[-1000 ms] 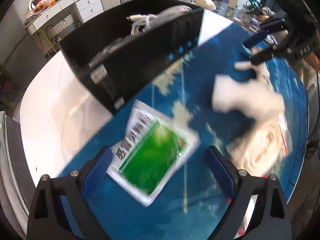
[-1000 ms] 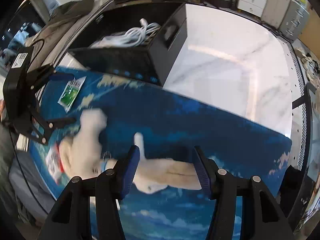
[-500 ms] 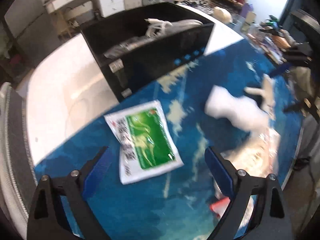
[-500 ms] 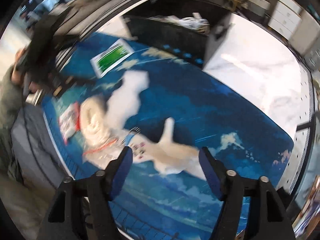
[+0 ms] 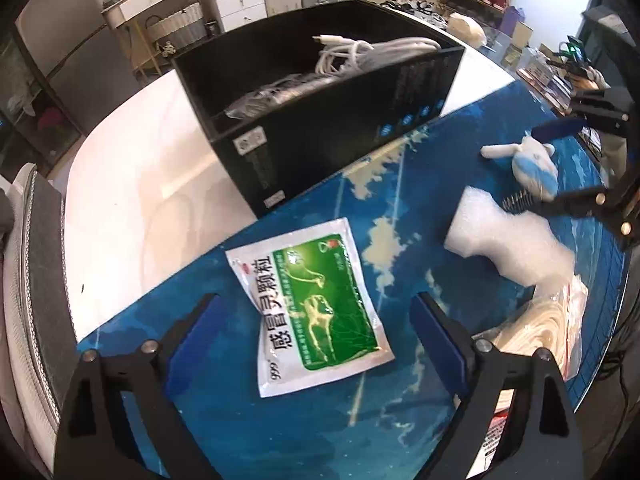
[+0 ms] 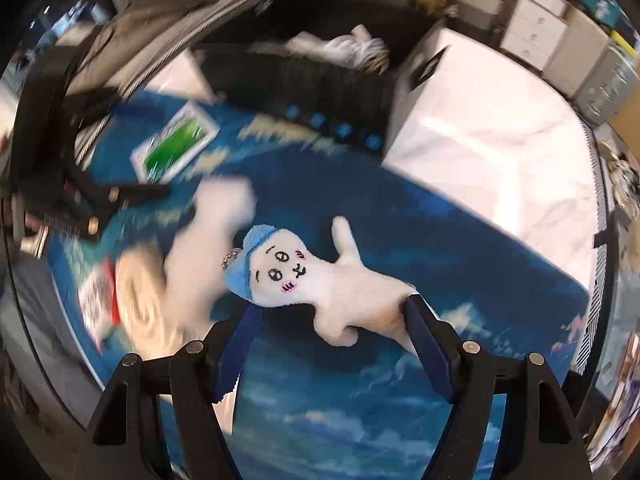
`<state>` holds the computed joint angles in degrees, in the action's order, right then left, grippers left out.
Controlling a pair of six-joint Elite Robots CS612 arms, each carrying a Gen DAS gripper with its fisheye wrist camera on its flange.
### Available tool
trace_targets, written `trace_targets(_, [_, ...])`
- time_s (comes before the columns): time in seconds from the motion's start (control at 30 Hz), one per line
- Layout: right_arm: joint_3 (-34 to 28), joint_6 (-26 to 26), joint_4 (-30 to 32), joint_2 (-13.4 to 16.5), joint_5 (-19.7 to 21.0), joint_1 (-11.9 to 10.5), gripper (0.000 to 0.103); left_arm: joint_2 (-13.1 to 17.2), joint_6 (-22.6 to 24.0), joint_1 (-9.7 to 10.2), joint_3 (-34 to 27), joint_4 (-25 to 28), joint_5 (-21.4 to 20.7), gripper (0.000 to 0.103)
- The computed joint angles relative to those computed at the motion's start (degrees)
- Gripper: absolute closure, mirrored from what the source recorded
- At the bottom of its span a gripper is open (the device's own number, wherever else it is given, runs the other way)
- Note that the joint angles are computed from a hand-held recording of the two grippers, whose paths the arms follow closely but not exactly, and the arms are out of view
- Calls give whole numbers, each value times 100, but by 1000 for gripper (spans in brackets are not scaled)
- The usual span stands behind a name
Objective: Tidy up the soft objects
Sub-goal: 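Grasp the white plush doll by its head with the right tool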
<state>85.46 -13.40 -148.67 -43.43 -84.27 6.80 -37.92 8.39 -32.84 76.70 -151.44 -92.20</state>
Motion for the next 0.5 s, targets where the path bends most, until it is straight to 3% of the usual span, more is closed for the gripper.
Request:
trace_targets(0.1, [4,-245,-263,-44,-6,7,24,11,-67,19,-28,22,-47,10])
trace_targets(0.2, [-153,-460,-53,2,148,8,23,41,-89,21,-73,85,-28,10])
trace_targets(0.27, [-293,-378,-12,116,-17,57,23,54,-135,11,-80,91,-5,10])
trace_targets(0.5, [-403,-513,1233,129,841,-76,24,43,-109,25,-36,75,-48,10])
